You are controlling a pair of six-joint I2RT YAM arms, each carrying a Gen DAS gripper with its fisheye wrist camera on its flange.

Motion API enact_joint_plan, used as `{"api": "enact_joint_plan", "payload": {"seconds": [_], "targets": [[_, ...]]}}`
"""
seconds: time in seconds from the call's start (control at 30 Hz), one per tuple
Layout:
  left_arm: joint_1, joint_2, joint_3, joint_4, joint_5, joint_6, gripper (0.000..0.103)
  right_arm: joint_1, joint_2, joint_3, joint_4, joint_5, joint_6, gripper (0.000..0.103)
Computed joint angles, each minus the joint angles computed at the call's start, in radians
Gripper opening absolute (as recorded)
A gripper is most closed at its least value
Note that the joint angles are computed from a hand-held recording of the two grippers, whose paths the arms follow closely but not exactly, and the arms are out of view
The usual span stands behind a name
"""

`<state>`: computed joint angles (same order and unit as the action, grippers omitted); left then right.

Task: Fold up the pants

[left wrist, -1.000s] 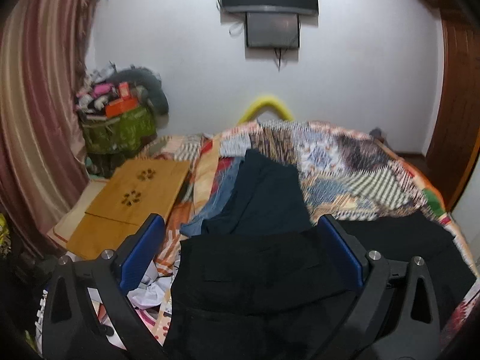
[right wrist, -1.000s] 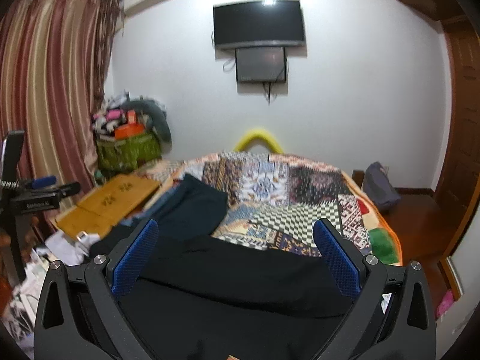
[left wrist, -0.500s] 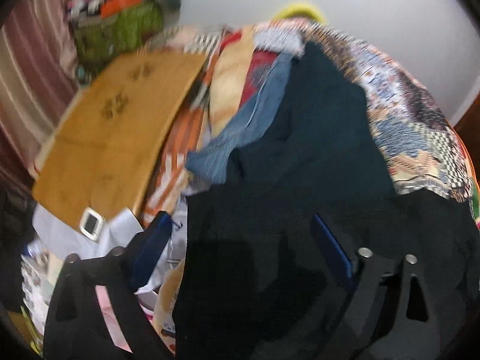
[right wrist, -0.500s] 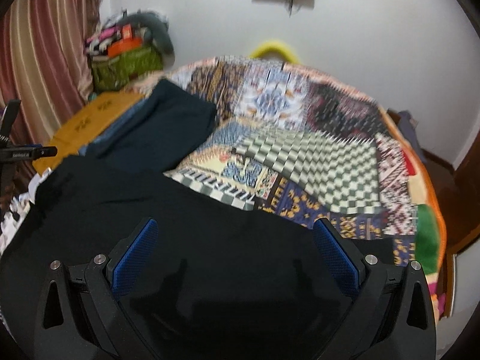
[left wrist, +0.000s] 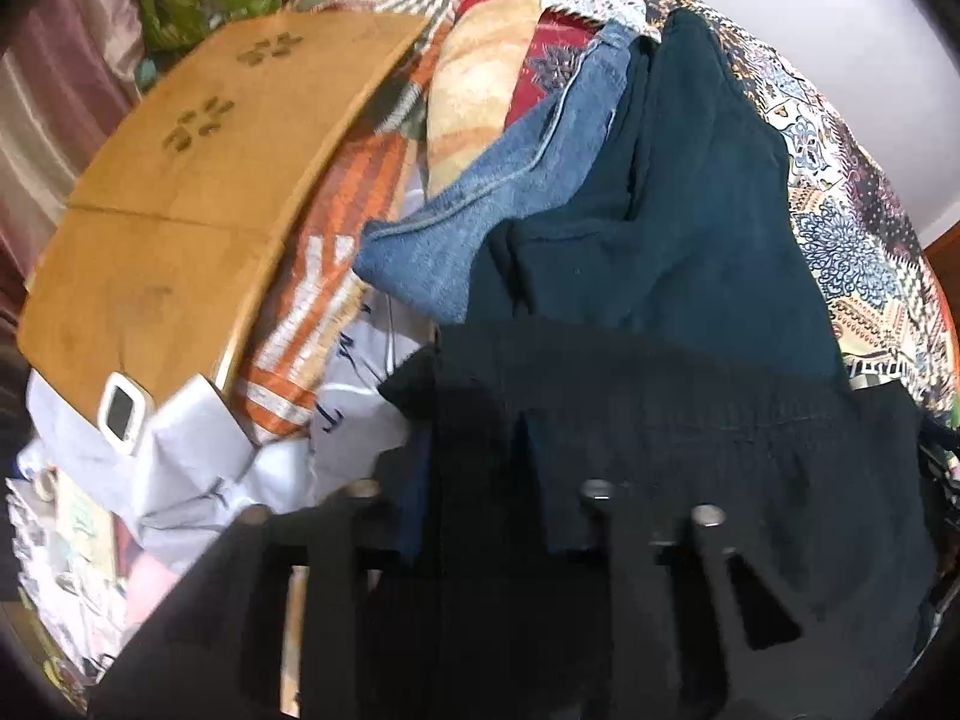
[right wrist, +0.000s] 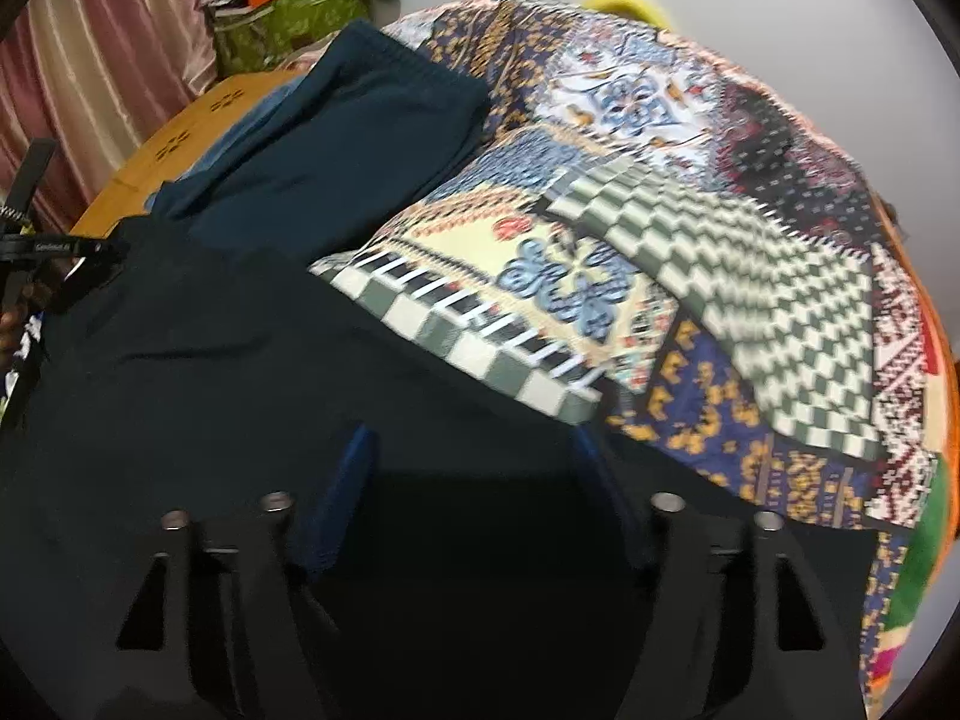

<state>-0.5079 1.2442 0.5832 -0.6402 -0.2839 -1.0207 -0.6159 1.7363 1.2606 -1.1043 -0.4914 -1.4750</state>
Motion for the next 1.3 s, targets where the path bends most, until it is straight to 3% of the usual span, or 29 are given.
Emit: {"api": "enact_joint_plan", "payload": {"seconds": [0.03,0.1,0.17,0.4,0.57,0.7,0.73,0.8,0.87,1.17,1.3], "targets": [[-0.014,-0.01,0.006,-0.016,-0.017,-0.004,0.02,-0.002,-0.003,-0.01,-0.005,-0.002,-0.007,0.04],[-0.055,-0.02,0.032,-0.063,-0.066,-0.017,0.014,-0.003,-0.027,-0.046,0.023,-0.007,-0.009,0.03],[-0.083,-0.025,0.06,-0.105,-0.104,-0.024,0.013,0.0,-0.05,-0.078,0.049,-0.003,-0.015,0.005],[-0.141,-0.078,0.206,-0.328,-0.293,-0.09,0.01,-0.021,-0.135,-0.113,0.163,-0.048,0.006,0.0],[-0.169,-0.174,0.281,-0.454,-0.346,-0.132,0.008,-0.088,-0.086,0.129,-0.036,-0.154,0.008,0.0],[-0.251,-0.184,0.316,-0.54,-0.351,-0.193,0.008,-0.127,-0.062,0.226,-0.187,-0.171,-0.071,0.0],[-0.26,-0.176,0.316,-0.548,-0.345,-0.202,0.008,-0.133,-0.07,0.213,-0.183,-0.172,-0.073,0.002],[-0.274,-0.154,0.302,-0.539,-0.324,-0.217,0.008,-0.128,-0.085,0.171,-0.15,-0.153,-0.055,0.016],[-0.274,-0.131,0.287,-0.505,-0.312,-0.217,0.008,-0.113,-0.078,0.145,-0.126,-0.148,-0.028,0.05],[-0.183,-0.046,0.229,-0.33,-0.289,-0.091,0.008,0.046,-0.049,0.011,0.127,-0.049,0.118,0.053],[-0.125,-0.013,0.187,-0.252,-0.26,-0.038,0.008,0.099,0.051,0.069,0.155,-0.005,0.181,0.053]]}}
